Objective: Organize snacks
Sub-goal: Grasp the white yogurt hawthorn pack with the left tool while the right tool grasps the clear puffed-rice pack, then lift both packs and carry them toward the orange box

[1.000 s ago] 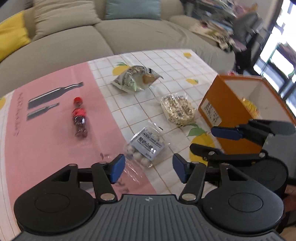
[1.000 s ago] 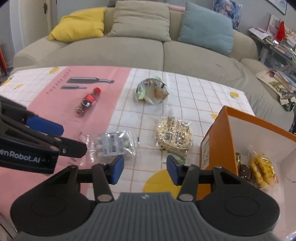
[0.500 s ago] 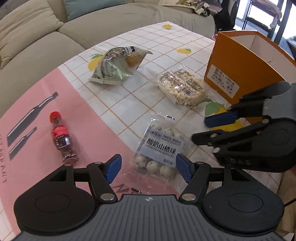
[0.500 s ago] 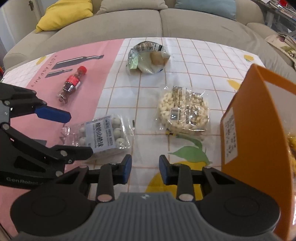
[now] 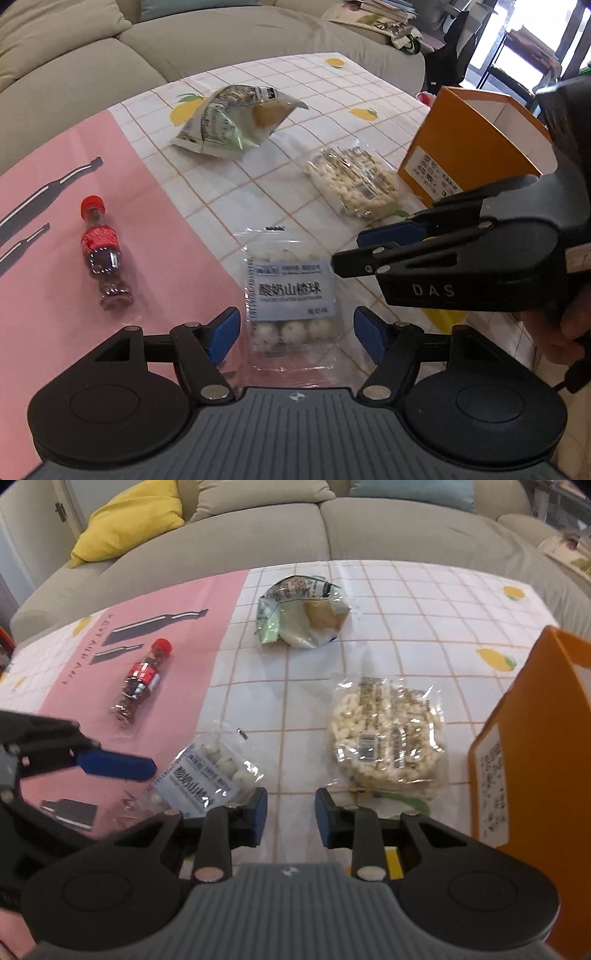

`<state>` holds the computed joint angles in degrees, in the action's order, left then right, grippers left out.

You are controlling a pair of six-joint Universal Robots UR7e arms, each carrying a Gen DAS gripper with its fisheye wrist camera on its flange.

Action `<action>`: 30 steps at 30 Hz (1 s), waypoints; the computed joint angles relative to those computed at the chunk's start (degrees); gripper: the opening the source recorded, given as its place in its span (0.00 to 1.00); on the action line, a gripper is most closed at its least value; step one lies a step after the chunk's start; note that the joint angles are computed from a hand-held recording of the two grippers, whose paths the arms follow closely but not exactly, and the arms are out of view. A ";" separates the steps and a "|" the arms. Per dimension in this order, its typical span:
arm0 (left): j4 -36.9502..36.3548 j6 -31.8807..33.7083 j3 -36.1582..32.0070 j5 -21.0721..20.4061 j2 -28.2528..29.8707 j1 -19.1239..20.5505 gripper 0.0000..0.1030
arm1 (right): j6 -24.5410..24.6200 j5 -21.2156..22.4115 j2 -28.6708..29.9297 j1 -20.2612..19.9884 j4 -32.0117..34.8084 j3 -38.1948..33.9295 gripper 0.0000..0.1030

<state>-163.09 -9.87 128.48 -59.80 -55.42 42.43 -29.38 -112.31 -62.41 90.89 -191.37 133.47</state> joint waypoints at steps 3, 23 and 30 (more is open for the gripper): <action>-1.66 -2.23 0.07 1.92 1.39 -0.76 0.80 | 0.68 0.57 -1.05 0.09 -0.16 0.77 0.27; 2.97 -21.68 0.31 11.79 1.81 -2.74 0.65 | -6.83 -17.18 13.93 5.16 -26.40 -5.35 0.75; 4.14 -25.02 0.93 11.84 0.85 -3.02 0.65 | -7.57 -20.73 16.95 5.76 -28.60 -7.71 0.67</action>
<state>-158.95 -34.90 129.41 -47.97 -54.57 39.41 -36.95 -133.04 -45.46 96.66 -219.97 125.75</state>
